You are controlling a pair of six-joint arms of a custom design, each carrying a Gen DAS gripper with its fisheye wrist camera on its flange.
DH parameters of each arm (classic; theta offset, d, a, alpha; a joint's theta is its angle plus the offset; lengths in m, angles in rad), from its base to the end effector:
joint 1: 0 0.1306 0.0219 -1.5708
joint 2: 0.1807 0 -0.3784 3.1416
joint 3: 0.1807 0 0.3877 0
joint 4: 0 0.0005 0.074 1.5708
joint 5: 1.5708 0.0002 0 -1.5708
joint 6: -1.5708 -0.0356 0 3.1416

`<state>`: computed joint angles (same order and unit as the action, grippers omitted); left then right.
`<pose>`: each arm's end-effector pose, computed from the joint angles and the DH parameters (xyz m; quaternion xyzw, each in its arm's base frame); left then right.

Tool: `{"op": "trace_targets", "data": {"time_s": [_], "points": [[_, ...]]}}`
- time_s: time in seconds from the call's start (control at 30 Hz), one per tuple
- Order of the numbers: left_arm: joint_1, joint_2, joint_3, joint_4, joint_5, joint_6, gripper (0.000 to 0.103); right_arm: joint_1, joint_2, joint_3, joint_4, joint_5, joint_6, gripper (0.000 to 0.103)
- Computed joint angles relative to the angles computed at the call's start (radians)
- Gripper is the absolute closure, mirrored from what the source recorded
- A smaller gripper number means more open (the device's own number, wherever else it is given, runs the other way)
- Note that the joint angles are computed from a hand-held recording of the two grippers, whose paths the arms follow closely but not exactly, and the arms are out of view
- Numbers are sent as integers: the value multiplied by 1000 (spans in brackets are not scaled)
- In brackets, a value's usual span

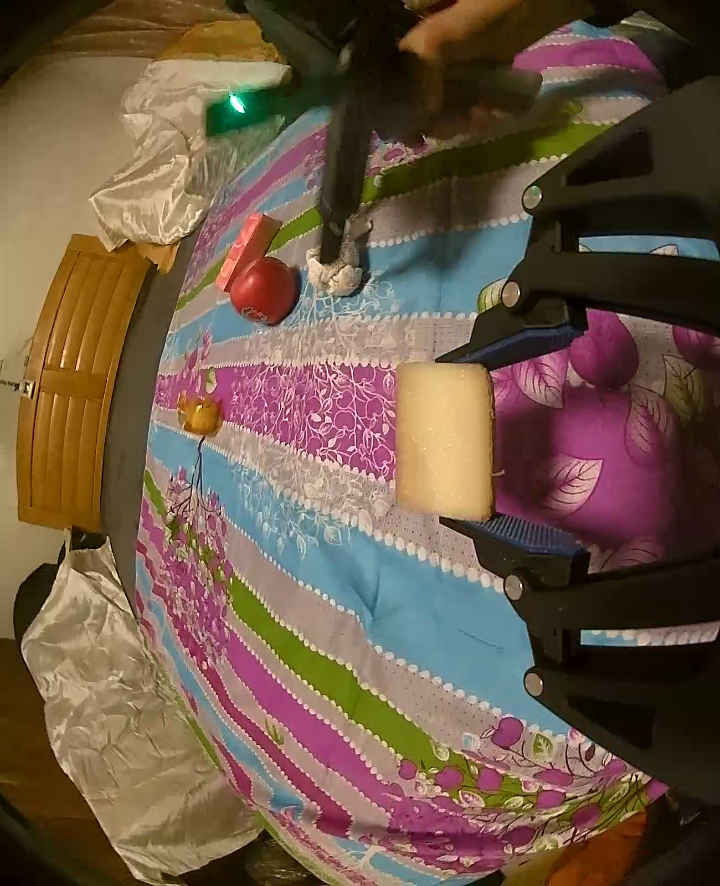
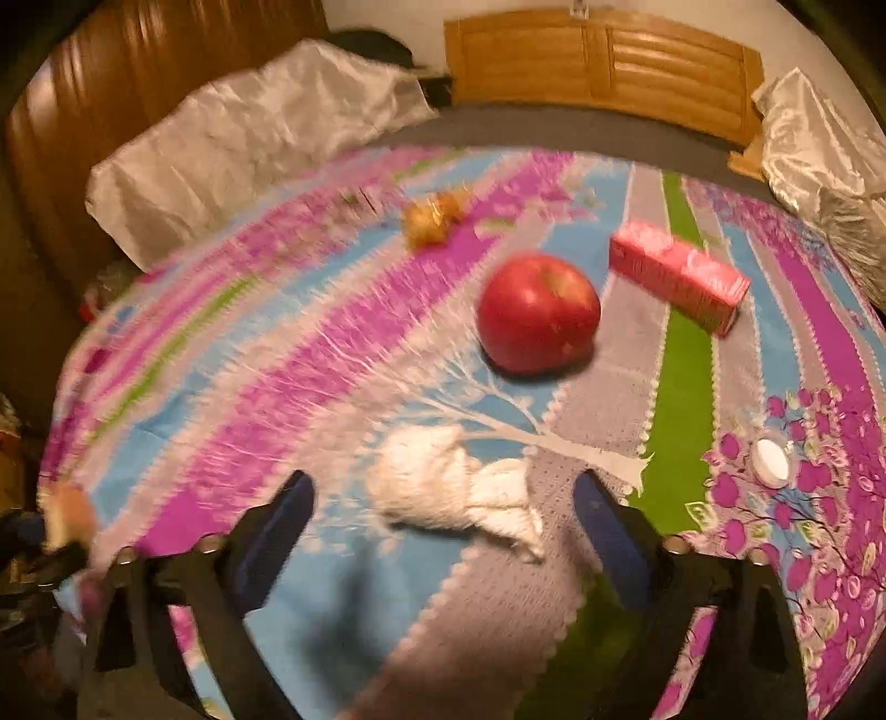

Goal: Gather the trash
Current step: 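Grasp the tan foam block with the left tool while the right tool grasps the white crumpled tissue, then carry the tan foam block and white tissue over the green bin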

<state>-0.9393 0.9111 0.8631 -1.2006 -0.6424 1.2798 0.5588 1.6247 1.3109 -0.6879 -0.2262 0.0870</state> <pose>0.1744 -0.2032 0.3505 -0.2086 0.9145 0.0024 0.3468 0.4514 0.2911 0.2873 -0.3327 0.8943 0.1705 0.2459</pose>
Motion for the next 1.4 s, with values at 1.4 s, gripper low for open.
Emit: {"op": "trace_targets", "data": {"time_s": [1.4], "points": [[-254, 670, 809, 133, -54, -609, 56, -1385, -1086, -337, -760, -612, 375, 66]]}}
